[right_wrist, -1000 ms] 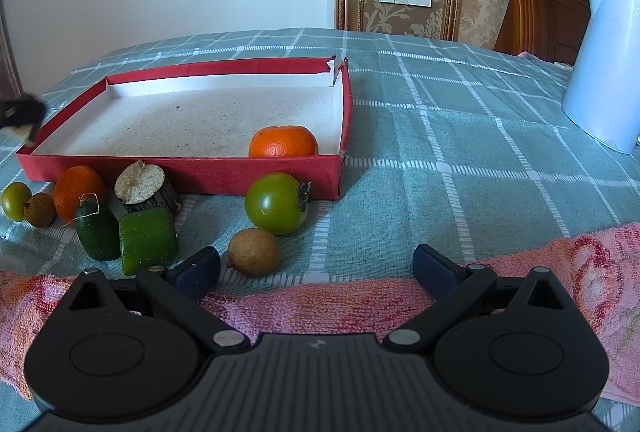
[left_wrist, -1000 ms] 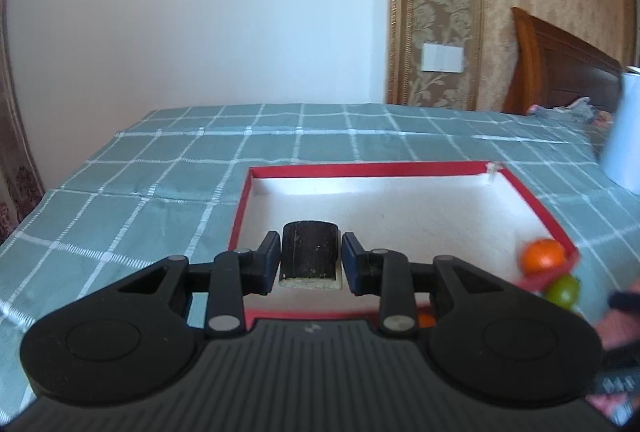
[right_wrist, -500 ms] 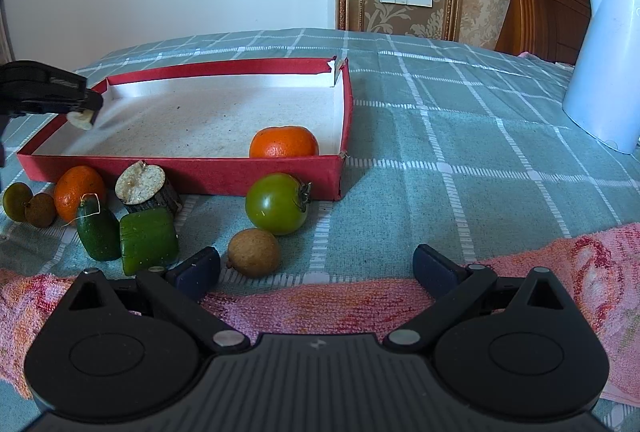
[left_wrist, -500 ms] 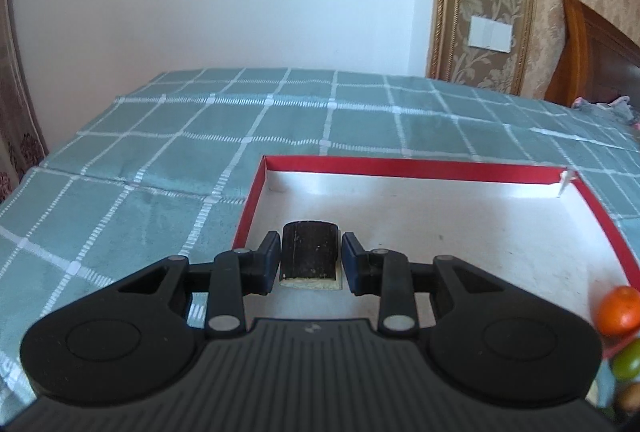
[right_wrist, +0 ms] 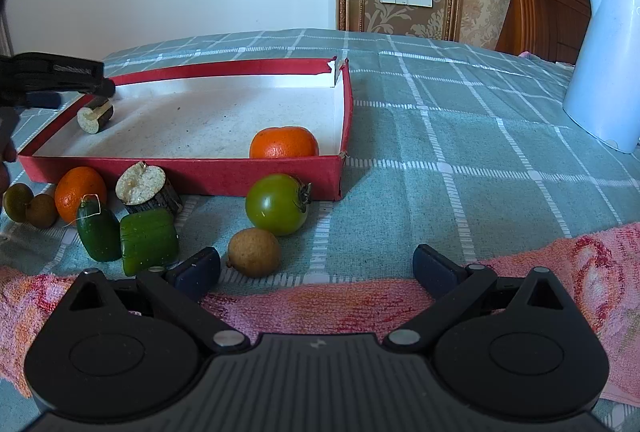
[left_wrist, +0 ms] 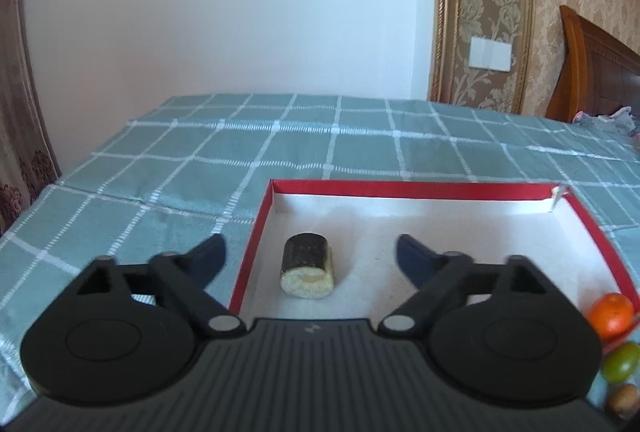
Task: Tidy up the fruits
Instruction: 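Lift the cucumber piece into the red tray and open the left gripper, then reach the right gripper to the small brown kiwi and grasp it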
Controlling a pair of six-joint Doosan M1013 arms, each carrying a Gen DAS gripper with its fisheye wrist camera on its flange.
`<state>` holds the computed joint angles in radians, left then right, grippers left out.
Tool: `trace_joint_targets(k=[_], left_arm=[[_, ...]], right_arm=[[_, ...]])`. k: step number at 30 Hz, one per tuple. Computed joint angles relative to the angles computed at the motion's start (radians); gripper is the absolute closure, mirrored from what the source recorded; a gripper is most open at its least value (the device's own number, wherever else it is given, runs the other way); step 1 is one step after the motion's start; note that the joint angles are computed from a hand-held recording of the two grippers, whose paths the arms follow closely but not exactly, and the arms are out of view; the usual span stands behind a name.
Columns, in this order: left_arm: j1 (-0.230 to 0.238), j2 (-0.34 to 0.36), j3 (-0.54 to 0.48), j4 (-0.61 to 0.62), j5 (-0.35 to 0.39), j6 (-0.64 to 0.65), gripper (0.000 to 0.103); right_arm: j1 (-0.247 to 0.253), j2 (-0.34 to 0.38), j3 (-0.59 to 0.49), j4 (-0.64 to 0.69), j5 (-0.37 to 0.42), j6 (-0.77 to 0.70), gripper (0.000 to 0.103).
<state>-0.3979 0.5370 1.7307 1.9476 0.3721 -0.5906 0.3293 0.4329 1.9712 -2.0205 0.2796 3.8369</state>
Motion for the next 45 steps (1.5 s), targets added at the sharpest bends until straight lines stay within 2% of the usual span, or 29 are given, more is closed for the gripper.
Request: trace_joint_targets(k=[2, 7, 10, 14, 22, 29, 32, 34, 37, 41, 43, 45], left_arm=[[-0.007, -0.021, 0.028, 0.028, 0.006, -0.032, 0.0], [-0.021, -0.069, 0.091, 0.022, 0.025, -0.038, 0.0], [-0.025, -0.097, 0.133, 0.055, 0.031, -0.087, 0.0], [-0.033, -0.123, 0.187, 0.089, 0.08, -0.132, 0.0], [-0.027, -0.147, 0.259, 0.113, 0.119, -0.206, 0.0], [-0.011, -0.134, 0.284, 0.118, 0.127, -0.255, 0.0], [-0.005, -0.121, 0.285, 0.107, 0.128, -0.258, 0.0], [0.006, -0.123, 0.291, 0.159, 0.103, -0.331, 0.0], [0.013, -0.122, 0.293, 0.18, 0.09, -0.362, 0.0], [0.018, -0.121, 0.296, 0.209, 0.082, -0.406, 0.0], [0.017, -0.121, 0.297, 0.214, 0.085, -0.412, 0.0], [0.015, -0.12, 0.298, 0.214, 0.092, -0.409, 0.0]], right_arm=[[0.0, 0.0, 0.0, -0.001, 0.0, 0.001, 0.0], [0.0, 0.0, 0.0, 0.001, 0.001, -0.001, 0.0], [0.0, 0.0, 0.001, -0.003, 0.001, 0.002, 0.0], [0.0, 0.0, 0.001, -0.004, 0.0, 0.004, 0.0], [-0.001, 0.0, 0.001, -0.007, 0.001, 0.005, 0.0], [0.004, -0.001, 0.002, 0.001, 0.013, -0.008, 0.0], [0.014, -0.008, 0.023, -0.128, 0.056, 0.104, 0.0], [0.023, -0.015, 0.044, -0.213, 0.101, 0.184, 0.0], [0.025, -0.029, 0.086, -0.423, 0.161, 0.38, 0.0], [0.038, -0.036, 0.117, -0.502, 0.244, 0.416, 0.0], [0.042, -0.039, 0.115, -0.492, 0.232, 0.382, 0.013], [0.042, -0.038, 0.108, -0.485, 0.216, 0.363, 0.038]])
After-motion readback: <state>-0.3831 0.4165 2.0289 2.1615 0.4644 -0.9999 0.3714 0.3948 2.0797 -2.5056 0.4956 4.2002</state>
